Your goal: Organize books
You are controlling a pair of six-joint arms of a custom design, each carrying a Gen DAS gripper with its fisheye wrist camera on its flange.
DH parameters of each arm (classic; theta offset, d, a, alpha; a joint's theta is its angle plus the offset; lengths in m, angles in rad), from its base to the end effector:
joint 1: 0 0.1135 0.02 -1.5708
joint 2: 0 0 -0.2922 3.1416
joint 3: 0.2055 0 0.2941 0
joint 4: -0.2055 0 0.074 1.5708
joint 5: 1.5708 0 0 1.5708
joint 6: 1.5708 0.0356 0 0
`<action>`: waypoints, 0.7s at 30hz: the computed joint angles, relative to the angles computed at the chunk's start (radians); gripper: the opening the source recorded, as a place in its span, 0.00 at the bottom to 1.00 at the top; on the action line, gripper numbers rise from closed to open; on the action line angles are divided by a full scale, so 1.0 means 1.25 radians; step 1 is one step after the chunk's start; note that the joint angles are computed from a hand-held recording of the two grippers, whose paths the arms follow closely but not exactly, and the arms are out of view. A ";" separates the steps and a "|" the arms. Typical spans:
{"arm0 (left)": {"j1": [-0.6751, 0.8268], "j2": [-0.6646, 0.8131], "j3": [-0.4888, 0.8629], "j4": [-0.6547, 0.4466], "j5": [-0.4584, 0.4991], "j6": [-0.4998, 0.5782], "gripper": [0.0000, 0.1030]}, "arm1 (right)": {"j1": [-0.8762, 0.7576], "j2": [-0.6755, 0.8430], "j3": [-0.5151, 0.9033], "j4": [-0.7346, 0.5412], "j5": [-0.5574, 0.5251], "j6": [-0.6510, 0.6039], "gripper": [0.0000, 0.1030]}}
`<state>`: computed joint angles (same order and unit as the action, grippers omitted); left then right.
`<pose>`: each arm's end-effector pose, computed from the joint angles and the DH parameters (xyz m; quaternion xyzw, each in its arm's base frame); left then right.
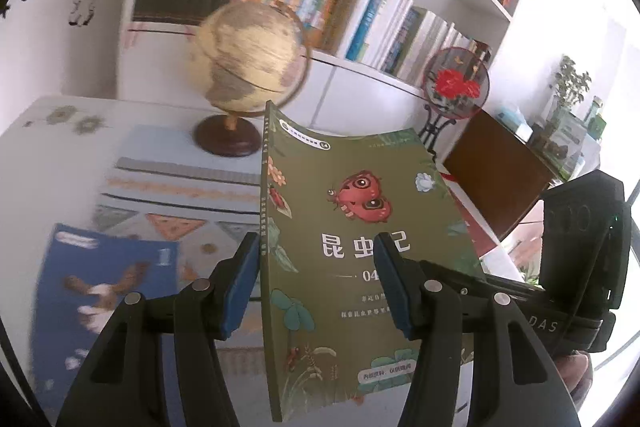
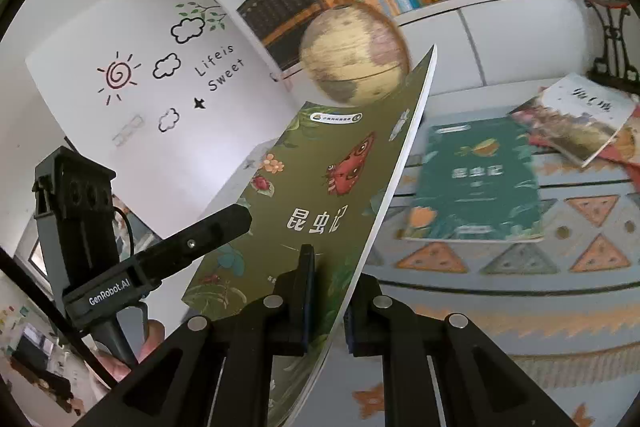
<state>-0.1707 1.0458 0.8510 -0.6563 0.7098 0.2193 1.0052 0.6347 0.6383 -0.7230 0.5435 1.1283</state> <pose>0.2269 -0.0626 0.2935 0.2901 0.8373 -0.3171 0.3380 0.0965 0.1176 0.2790 0.1646 0.8688 0.2303 0.4062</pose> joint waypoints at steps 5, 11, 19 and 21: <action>0.149 0.024 0.034 -0.088 0.058 0.117 0.52 | 0.023 0.156 0.040 0.123 -0.009 -0.002 0.11; 0.309 0.099 0.104 -0.186 0.106 0.263 0.52 | 0.017 0.326 0.100 0.257 -0.054 -0.032 0.12; 0.420 0.181 0.155 -0.224 0.098 0.369 0.52 | 0.014 0.490 0.168 0.359 -0.097 -0.043 0.12; 0.428 0.199 0.157 -0.220 0.087 0.377 0.52 | 0.009 0.522 0.174 0.377 -0.114 -0.039 0.12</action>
<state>0.3640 1.2952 1.0468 -0.9316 0.8191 0.6901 1.0162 1.2867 0.8564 -0.2512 0.4014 1.0791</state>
